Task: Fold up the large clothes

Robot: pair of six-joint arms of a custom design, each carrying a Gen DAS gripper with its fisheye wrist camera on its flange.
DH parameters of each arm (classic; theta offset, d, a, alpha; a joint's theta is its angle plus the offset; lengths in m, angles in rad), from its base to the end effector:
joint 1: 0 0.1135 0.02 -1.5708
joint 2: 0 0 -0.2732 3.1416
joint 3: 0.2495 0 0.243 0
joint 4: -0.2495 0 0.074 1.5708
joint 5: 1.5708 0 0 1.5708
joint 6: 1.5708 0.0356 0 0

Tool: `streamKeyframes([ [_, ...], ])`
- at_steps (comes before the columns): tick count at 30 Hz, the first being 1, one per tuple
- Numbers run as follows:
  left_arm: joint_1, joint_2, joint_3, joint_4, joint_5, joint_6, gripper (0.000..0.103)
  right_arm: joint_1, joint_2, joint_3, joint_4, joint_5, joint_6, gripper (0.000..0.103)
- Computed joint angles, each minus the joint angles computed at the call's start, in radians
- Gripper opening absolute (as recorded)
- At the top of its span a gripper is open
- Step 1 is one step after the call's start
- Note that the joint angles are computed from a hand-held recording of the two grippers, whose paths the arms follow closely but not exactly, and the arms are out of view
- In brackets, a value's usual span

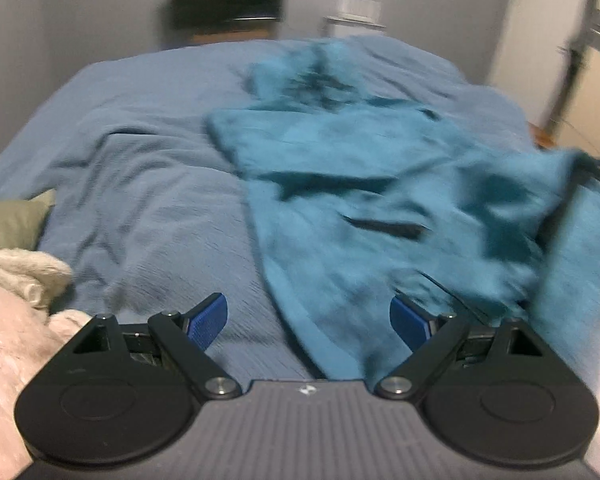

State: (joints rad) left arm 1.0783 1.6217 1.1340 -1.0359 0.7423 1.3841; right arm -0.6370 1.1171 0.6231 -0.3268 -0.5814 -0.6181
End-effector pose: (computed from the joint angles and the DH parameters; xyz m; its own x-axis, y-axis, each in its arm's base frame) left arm 0.1511 0.2307 0.2289 -0.7109 0.2066 -0.6723 0.3464 0.9348 -0.0790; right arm 0.1778 -0.1073 0.2243 -0.5930 -0.1636 -0.7884 -0.1810 0.9812 -0.0675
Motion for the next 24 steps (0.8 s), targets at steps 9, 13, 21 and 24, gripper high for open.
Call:
streamKeyframes([
  [9, 0.110, 0.028, 0.081, -0.421, -0.160, 0.547, 0.088, -0.157, -0.055, 0.196, -0.782, -0.164, -0.781, 0.088],
  [13, 0.133, -0.026, -0.002, -0.322, -0.198, 0.619, 0.088, -0.137, -0.082, 0.195, -0.867, -0.079, -0.889, 0.088],
  [21, 0.098, -0.030, -0.117, -0.255, -0.060, 0.685, 0.088, -0.056, -0.106, 0.139, -0.803, -0.021, -0.871, 0.088],
  [24, 0.075, -0.040, -0.144, -0.241, -0.027, 0.712, 0.088, -0.040, -0.099, 0.130, -0.771, -0.014, -0.869, 0.088],
])
